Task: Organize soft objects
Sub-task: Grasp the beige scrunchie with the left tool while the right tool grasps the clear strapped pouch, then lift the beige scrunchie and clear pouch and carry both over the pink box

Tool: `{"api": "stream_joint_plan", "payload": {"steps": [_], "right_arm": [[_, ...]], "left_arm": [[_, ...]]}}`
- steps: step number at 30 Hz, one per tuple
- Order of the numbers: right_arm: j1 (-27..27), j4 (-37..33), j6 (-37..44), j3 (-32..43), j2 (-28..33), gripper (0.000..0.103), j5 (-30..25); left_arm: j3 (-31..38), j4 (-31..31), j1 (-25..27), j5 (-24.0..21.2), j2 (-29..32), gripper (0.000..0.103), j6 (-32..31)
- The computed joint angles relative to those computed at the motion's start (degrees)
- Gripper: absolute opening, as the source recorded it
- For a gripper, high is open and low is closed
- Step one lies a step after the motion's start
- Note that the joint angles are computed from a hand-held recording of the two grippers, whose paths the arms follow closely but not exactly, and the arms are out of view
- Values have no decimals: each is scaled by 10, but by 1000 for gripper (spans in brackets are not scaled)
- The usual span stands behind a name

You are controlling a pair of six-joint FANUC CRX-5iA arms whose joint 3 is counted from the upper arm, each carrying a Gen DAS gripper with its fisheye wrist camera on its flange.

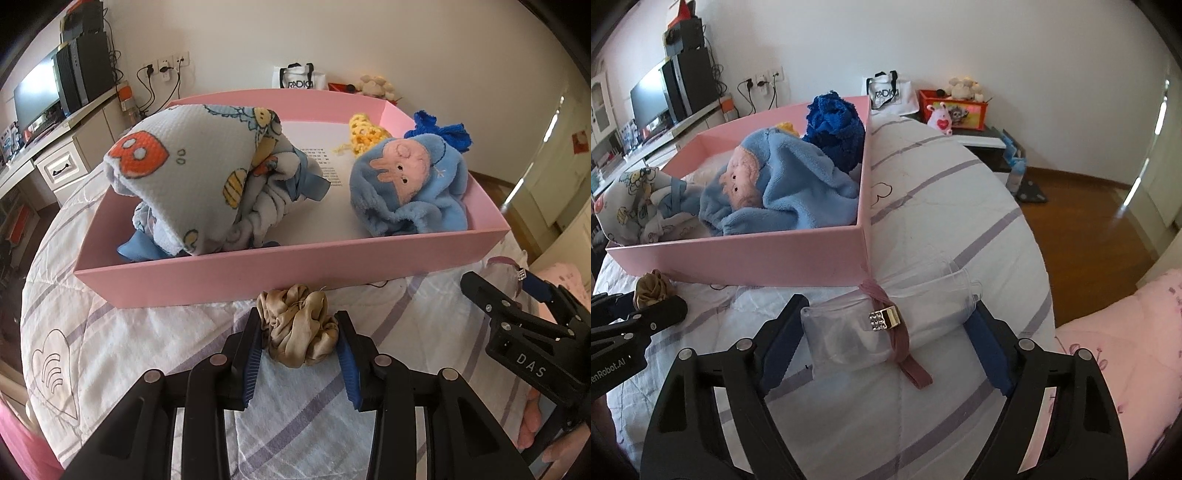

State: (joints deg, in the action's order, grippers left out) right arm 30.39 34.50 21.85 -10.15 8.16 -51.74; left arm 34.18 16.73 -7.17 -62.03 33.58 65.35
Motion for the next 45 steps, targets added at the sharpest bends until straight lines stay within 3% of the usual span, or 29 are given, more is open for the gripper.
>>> {"api": "stream_joint_plan", "payload": {"steps": [19,31,45], "right_arm": [[23,1,-8,7,-15,83,-10],[62,41,-28,21,-19,83,-23],[111,140,-86,4,-44,82,-15]], "left_arm": [[-16,7,11,-10,-18,34,-4],[-89,40,40,27,-79,34,-38],[-220,88,78,113,-200,34,-98]]}}
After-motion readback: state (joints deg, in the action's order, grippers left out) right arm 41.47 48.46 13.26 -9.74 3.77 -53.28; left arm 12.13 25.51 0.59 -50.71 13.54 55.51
